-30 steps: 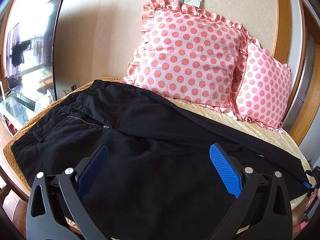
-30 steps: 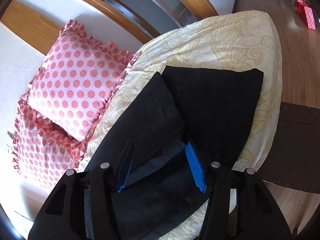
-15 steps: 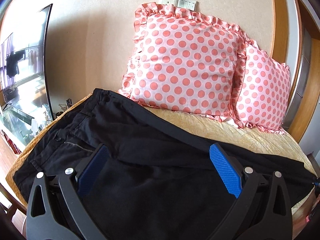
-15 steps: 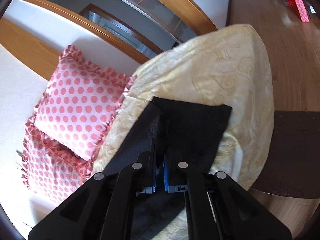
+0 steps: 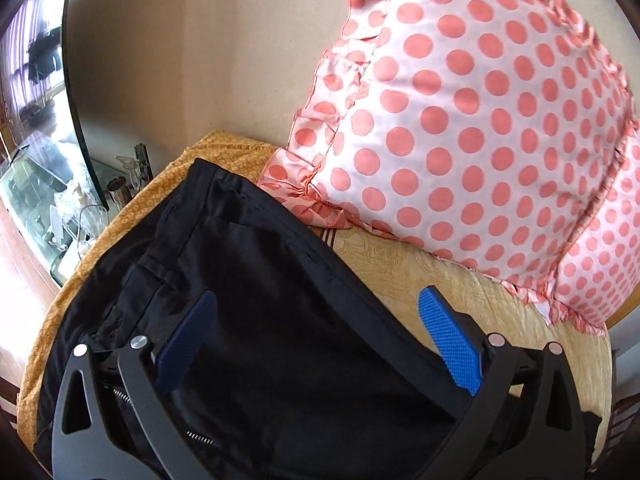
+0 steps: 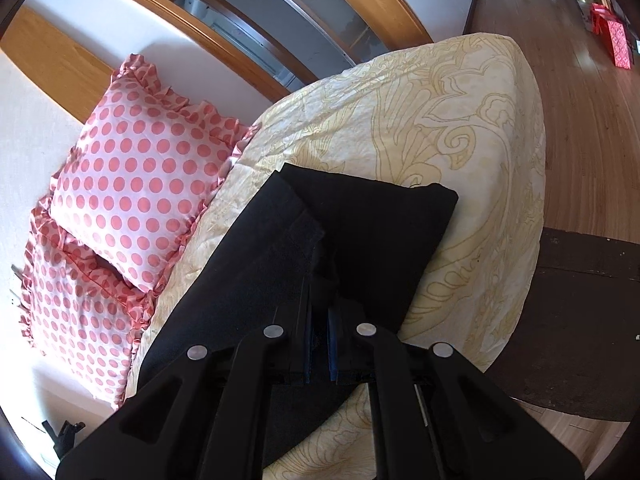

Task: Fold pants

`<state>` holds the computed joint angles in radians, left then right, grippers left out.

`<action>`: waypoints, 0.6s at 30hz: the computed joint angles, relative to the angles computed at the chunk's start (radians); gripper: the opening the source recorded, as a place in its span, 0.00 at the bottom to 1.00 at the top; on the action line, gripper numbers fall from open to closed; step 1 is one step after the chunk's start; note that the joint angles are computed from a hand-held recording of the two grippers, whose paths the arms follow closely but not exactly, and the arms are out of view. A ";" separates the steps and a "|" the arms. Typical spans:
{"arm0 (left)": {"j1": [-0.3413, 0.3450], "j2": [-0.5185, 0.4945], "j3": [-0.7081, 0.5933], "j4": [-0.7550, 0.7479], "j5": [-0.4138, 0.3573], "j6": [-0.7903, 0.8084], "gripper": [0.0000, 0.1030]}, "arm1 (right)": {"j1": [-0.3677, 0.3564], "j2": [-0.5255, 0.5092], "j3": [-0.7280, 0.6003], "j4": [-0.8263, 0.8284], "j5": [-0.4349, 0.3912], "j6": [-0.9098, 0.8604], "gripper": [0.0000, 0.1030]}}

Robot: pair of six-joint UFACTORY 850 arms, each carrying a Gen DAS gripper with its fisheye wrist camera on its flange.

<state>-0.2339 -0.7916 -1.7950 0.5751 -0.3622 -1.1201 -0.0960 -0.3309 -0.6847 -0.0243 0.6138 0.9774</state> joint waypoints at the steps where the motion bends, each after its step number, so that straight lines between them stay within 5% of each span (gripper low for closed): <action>1: 0.007 -0.051 -0.080 -0.086 -0.033 0.077 0.94 | 0.000 0.000 -0.001 -0.001 -0.003 -0.001 0.06; 6: 0.046 -0.269 -0.417 -0.412 -0.214 0.288 0.69 | 0.002 0.003 -0.008 0.014 -0.030 -0.034 0.06; 9: 0.054 -0.346 -0.532 -0.435 -0.302 0.279 0.50 | 0.003 0.003 -0.012 0.023 -0.043 -0.048 0.06; 13: 0.070 -0.298 -0.423 -0.471 -0.210 0.272 0.10 | 0.011 0.002 -0.025 0.066 -0.068 -0.105 0.06; 18: 0.071 -0.164 -0.188 -0.381 0.000 0.151 0.03 | 0.014 -0.001 -0.027 0.078 -0.066 -0.108 0.06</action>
<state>-0.1632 -0.9554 -1.9831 0.1942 -0.3624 -0.9693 -0.0823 -0.3314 -0.7119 0.0532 0.5481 0.8696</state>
